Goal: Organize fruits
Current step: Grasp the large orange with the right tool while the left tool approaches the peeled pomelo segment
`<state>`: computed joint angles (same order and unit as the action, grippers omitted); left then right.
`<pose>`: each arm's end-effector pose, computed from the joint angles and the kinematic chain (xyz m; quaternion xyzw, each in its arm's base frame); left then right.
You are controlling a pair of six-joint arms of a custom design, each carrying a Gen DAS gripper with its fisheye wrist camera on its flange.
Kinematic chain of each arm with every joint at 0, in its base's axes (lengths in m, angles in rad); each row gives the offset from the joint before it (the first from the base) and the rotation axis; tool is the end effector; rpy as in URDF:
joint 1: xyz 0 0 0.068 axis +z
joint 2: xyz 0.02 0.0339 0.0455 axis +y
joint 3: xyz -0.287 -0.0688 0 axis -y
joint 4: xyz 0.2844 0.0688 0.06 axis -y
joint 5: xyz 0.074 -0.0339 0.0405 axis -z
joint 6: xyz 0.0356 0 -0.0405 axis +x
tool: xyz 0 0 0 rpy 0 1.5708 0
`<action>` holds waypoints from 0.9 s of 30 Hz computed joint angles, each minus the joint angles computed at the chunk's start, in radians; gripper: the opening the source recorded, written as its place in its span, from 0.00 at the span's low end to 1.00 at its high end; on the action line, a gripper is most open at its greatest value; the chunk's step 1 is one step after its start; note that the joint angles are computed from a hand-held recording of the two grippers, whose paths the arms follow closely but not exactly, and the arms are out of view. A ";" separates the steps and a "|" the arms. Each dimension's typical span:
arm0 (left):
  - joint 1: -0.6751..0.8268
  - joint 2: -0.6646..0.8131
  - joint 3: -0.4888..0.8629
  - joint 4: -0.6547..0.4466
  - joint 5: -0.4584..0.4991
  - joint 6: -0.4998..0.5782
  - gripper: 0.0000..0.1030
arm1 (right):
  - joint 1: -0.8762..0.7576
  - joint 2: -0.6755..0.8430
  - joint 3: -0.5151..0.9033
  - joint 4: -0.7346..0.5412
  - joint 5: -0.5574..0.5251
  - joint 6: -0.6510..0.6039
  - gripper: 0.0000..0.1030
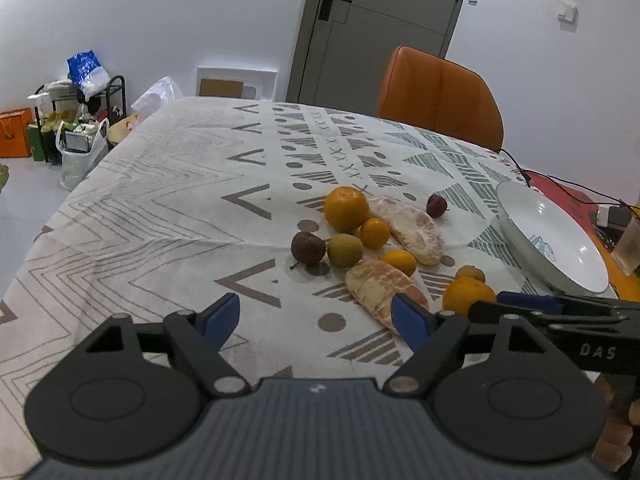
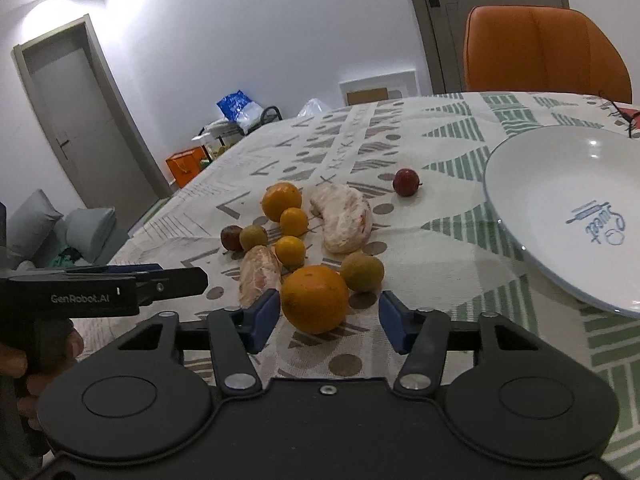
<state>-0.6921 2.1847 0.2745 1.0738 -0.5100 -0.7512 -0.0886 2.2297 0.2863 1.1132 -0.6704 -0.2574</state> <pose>0.1786 -0.1255 -0.0180 -0.1172 0.9001 -0.0528 0.4163 0.2179 0.0028 -0.0215 -0.1928 0.8672 0.2433 0.3894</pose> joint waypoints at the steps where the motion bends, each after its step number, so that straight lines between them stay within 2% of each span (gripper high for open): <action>1: 0.009 0.009 0.003 0.009 0.013 0.009 0.80 | 0.009 0.007 0.005 0.004 -0.001 0.005 0.49; 3: 0.026 0.016 0.015 0.002 0.034 0.031 0.80 | 0.029 0.013 0.014 -0.002 0.002 0.003 0.36; 7: 0.045 0.009 0.042 -0.029 0.061 0.070 0.80 | 0.049 0.038 0.005 0.059 0.020 0.012 0.36; 27: -0.006 -0.001 0.181 -0.179 0.082 0.073 0.84 | -0.192 -0.019 -0.025 -0.036 -0.097 -0.096 0.35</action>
